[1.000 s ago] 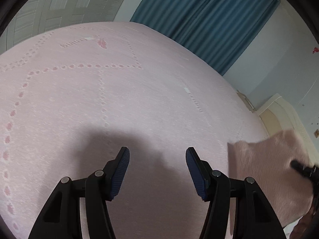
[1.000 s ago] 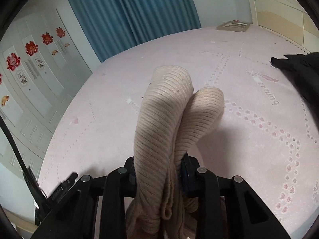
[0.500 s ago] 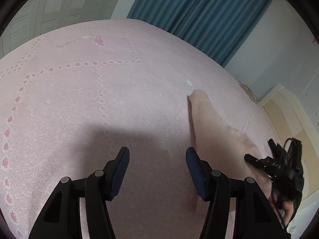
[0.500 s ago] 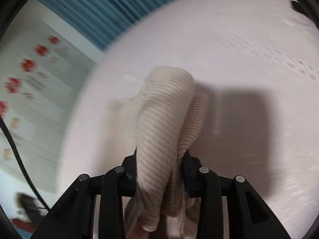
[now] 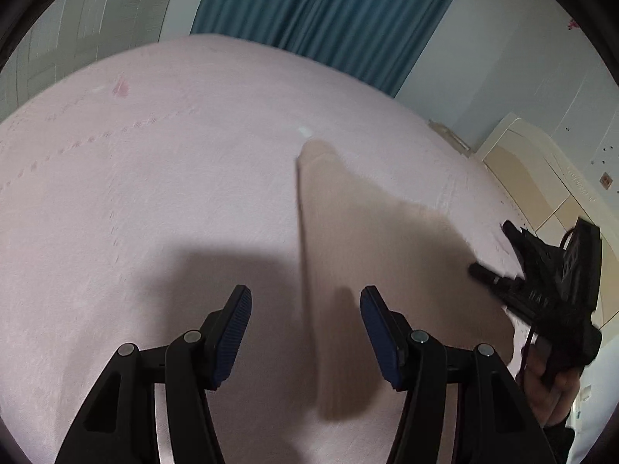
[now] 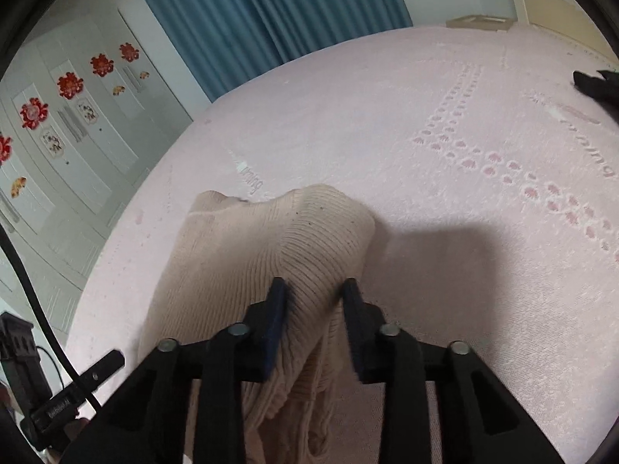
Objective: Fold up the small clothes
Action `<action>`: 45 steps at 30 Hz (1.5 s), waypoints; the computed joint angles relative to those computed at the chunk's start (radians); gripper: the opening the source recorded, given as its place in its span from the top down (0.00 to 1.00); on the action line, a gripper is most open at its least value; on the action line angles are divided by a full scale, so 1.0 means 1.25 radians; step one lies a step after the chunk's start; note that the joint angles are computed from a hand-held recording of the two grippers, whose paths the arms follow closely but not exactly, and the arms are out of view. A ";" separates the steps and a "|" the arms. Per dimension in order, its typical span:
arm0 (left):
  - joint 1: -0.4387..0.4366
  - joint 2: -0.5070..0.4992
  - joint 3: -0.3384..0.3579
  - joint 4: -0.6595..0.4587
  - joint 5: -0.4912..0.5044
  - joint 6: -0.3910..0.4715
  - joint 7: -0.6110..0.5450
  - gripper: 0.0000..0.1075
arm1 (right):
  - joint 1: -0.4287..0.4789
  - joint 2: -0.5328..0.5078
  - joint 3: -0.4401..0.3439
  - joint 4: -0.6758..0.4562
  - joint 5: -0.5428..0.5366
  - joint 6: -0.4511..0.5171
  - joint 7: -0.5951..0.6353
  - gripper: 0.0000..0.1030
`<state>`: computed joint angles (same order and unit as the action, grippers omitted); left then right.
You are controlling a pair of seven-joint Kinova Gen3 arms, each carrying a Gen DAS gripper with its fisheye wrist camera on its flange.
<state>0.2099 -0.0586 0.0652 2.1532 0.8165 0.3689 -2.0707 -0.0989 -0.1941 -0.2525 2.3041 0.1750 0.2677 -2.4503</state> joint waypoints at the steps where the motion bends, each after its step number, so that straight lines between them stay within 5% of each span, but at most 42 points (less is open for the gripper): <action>1: 0.009 0.008 0.005 -0.011 -0.028 -0.008 0.029 0.47 | -0.005 0.000 0.003 0.001 -0.001 -0.002 0.006 0.80; 6: 0.018 0.076 0.010 -0.095 -0.028 0.006 0.063 0.47 | 0.024 0.038 -0.056 -0.048 0.097 0.034 -0.050 0.77; 9: 0.006 0.117 0.023 -0.145 -0.039 0.030 0.084 0.47 | -0.017 0.056 0.004 -0.041 0.075 0.015 -0.050 0.72; 12: 0.003 0.160 0.041 -0.190 -0.110 0.048 0.151 0.47 | -0.046 0.058 0.059 -0.017 0.017 -0.044 0.001 0.88; 17: -0.060 0.226 0.076 -0.232 -0.101 0.110 0.145 0.47 | 0.070 0.013 -0.044 0.019 0.095 -0.116 -0.064 0.91; 22: -0.106 0.323 0.095 -0.333 -0.090 0.208 0.128 0.45 | 0.156 0.099 -0.175 -0.044 0.237 0.016 -0.209 0.91; 25: -0.101 0.369 0.085 -0.389 -0.099 0.228 0.138 0.45 | 0.141 0.100 -0.168 -0.046 0.272 0.020 -0.249 0.91; 28: -0.147 0.397 0.138 -0.403 -0.078 0.211 0.114 0.50 | 0.113 0.110 -0.139 -0.047 0.276 0.019 -0.254 0.91; 30: -0.170 0.408 0.168 -0.400 -0.058 0.187 0.094 0.68 | 0.093 0.109 -0.120 -0.047 0.275 0.020 -0.255 0.91; 34: -0.192 0.391 0.219 -0.352 -0.048 0.093 0.079 0.73 | 0.055 0.109 -0.108 -0.052 0.335 0.047 -0.309 0.91; 37: -0.154 0.351 0.203 -0.325 -0.133 0.040 0.159 0.72 | 0.024 0.108 -0.087 -0.053 0.348 0.057 -0.324 0.91; 45: 0.097 0.227 -0.028 -0.257 -0.361 0.030 0.382 0.63 | -0.060 0.098 0.058 -0.042 0.179 0.012 -0.169 0.84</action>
